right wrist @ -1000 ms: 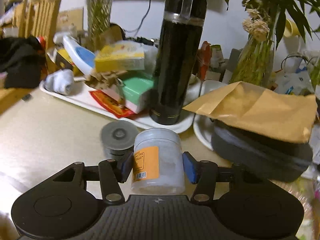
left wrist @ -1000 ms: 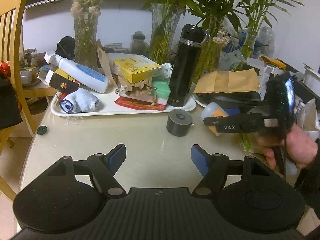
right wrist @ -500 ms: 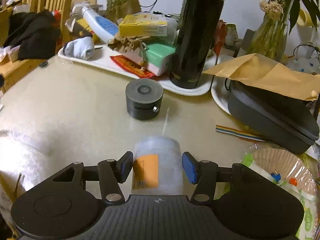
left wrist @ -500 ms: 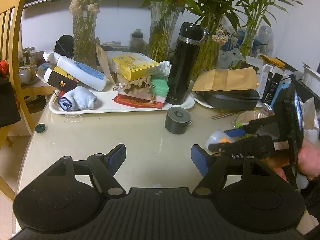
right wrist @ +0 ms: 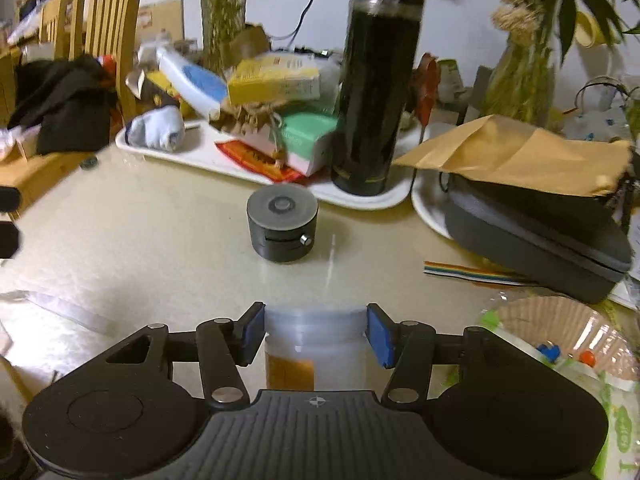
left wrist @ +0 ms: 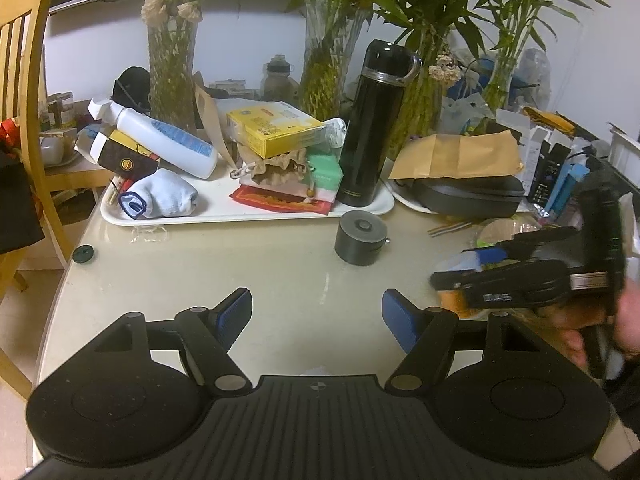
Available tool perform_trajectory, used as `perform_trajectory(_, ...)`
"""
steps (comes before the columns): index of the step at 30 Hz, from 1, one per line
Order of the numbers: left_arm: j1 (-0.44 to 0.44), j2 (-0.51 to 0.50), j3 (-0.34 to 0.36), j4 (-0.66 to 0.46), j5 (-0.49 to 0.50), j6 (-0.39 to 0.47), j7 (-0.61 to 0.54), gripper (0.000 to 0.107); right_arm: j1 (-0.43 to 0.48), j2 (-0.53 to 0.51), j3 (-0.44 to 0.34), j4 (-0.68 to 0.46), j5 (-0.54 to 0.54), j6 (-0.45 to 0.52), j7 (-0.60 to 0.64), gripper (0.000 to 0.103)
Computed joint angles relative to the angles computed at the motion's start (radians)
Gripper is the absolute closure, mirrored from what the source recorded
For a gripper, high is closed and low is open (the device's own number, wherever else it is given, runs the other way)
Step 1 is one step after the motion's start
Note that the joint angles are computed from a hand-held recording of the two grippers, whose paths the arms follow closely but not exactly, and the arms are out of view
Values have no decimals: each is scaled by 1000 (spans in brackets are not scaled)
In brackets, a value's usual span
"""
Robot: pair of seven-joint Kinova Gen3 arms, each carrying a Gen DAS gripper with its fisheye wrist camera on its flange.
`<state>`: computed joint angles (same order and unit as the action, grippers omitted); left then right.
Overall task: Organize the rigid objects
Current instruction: 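Lift the white jar with the right gripper while the left moves toward the grey puck, then grasp the dark grey round puck with the left gripper while the right holds the jar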
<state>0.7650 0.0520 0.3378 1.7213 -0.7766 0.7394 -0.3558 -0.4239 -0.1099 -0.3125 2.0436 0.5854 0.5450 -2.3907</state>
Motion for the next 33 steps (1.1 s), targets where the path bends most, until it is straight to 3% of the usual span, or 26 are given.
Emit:
perform_trajectory(8,5,7,-1,-5,7,-1,-14,36,15,-65,-28,32,-61,29,32,47)
perform_trajectory(13,-2,14,-2,-30,69,-4,-122,36,45,-89,-65,51,-35,26,-21,47)
perform_trajectory(16,15,27,-5,-55,54,11,-138,36,55,-119,-72,59,-54,19,-35,47)
perform_trajectory(21,19,74,-25,-167,126,57,-217,36,79,-154,-90,60,-98,11,-20,47)
perform_trajectory(25,62,137,-59,-267,90,113,-265,36,96,-181,-96,67,-135,5,3,47)
perform_trajectory(29,81,193,-108,-331,111,105,-281,33,159,-213,-191,78,-78,39,-37,47)
perform_trajectory(31,92,224,-131,-360,116,98,-294,22,159,-226,-188,89,-86,35,-32,47)
perform_trajectory(33,100,258,-148,-397,132,105,-320,19,168,-232,-198,92,-86,41,-26,47)
